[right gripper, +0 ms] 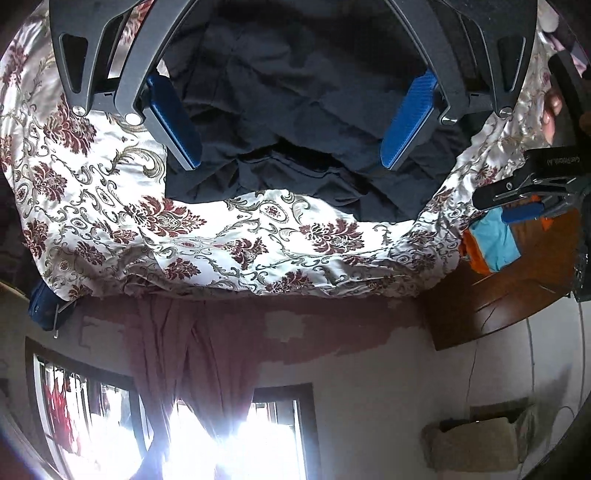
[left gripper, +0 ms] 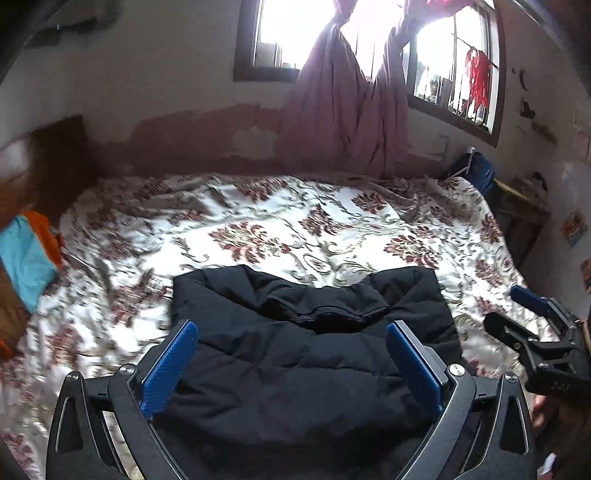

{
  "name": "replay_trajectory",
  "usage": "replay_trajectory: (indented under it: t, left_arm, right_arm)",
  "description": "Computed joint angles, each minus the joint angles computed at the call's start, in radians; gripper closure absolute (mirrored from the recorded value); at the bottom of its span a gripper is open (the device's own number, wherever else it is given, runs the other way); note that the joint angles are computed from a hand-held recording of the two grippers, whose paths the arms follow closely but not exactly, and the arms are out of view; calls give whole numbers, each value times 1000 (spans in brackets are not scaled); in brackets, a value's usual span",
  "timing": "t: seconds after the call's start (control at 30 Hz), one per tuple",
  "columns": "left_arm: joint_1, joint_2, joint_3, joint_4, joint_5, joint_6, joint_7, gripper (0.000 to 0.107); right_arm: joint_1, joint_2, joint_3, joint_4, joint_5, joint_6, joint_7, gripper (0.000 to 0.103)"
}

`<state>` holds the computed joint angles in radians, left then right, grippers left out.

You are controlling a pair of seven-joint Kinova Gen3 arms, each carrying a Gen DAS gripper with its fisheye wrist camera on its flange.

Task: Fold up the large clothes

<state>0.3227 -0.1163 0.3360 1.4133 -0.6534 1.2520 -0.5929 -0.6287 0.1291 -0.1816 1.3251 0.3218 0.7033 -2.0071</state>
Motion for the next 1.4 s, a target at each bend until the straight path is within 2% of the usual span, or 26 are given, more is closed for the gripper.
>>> replay_trajectory:
  t: [0.17,0.3,0.43,0.7,0.87,1.2,1.4]
  left_arm:
    - [45,-13,84,-9,-117,134,11,5]
    - [58,-78,118,35,-125,131,58,5]
    - [22,-126,193,63,-121,131,117,5]
    - [-79,-165,414,68,-167,224,184,5]
    - [-148,-202,506,55,-145,251,186,5]
    - [-277,-333,613,75,-30,244,167,5]
    - [-416,-426,696,39,60,291,120,5]
  right_arm:
    - [-8,-79,-21,78,47,-22,-78,8]
    - [2,-137,-61,136,101,-34,-136,8]
    - [34,-206,-110,202,118,-55,-183,8]
    - [102,-305,-189,269,76,-47,-164,7]
    - [159,-383,-258,311,62,-32,-158,7]
    - [261,-549,-353,413,-44,-30,-110,7]
    - [293,-640,-367,466,-123,-20,-38,7]
